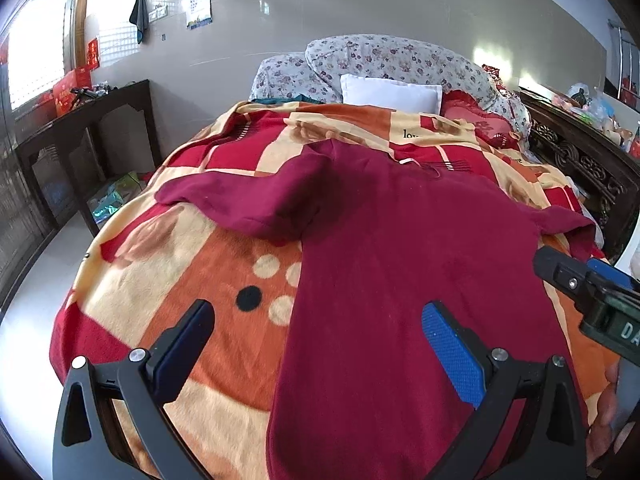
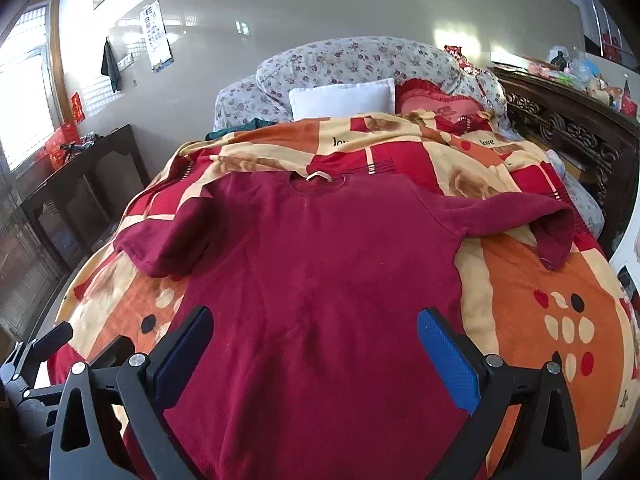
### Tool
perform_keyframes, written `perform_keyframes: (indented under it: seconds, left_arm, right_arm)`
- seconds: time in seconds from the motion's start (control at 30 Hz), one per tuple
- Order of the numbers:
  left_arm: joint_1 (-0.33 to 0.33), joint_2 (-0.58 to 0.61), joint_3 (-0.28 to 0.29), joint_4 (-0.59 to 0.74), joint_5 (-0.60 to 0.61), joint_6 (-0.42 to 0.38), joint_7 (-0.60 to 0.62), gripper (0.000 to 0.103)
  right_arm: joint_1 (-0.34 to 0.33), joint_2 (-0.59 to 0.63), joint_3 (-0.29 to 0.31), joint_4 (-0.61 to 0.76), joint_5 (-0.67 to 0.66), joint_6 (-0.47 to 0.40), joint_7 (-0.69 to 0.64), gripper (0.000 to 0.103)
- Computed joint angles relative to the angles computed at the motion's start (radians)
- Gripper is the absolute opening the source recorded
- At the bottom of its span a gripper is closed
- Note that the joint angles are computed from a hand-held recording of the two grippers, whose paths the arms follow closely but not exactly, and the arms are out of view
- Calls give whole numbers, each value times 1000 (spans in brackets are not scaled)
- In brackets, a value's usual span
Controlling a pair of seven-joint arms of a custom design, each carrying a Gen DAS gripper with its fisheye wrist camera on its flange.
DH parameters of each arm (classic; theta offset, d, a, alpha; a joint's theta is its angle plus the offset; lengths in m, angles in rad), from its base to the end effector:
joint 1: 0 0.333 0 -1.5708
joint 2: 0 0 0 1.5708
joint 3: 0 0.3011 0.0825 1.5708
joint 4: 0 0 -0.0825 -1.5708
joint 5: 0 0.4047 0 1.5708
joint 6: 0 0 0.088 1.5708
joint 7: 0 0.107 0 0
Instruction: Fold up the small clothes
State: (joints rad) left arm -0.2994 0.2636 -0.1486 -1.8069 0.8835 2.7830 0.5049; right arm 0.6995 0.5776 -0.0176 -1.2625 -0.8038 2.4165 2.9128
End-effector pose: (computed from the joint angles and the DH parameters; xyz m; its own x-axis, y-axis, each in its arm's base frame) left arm 0.6025 -0.3194 0.4460 -0.0962 -0.9952 0.0182 -0.6505 0.0490 -0.7579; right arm 0.6042 0.4903 0.4719 -0.1204 -0.9810 -0.1519 -0.6267 0.1938 -0.7548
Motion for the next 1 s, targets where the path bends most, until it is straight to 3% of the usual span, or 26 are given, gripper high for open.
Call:
perform_keyframes:
  seconds: [0.17, 0.37, 0.57, 0.87, 1.0]
  left_arm:
    - [-11, -39, 12, -35, 87, 6, -74, 103]
    - [7, -45, 4, -52, 93, 26, -93, 103]
    - [22, -11, -4, -25, 26, 36, -39, 103]
    - [0, 49, 8, 41, 4, -18, 20, 103]
    - [-2, 77, 12, 74, -12, -28, 40, 103]
  right_arm:
    - [11, -20, 5, -32, -14, 6, 18, 103]
    - [8, -14, 15, -32, 0, 3, 15, 103]
    - [7, 18, 13, 22, 16, -25, -25, 103]
    - [-21, 103, 14, 126, 117, -4, -99, 103]
    - [-8, 154, 0, 208, 140, -42, -156, 103]
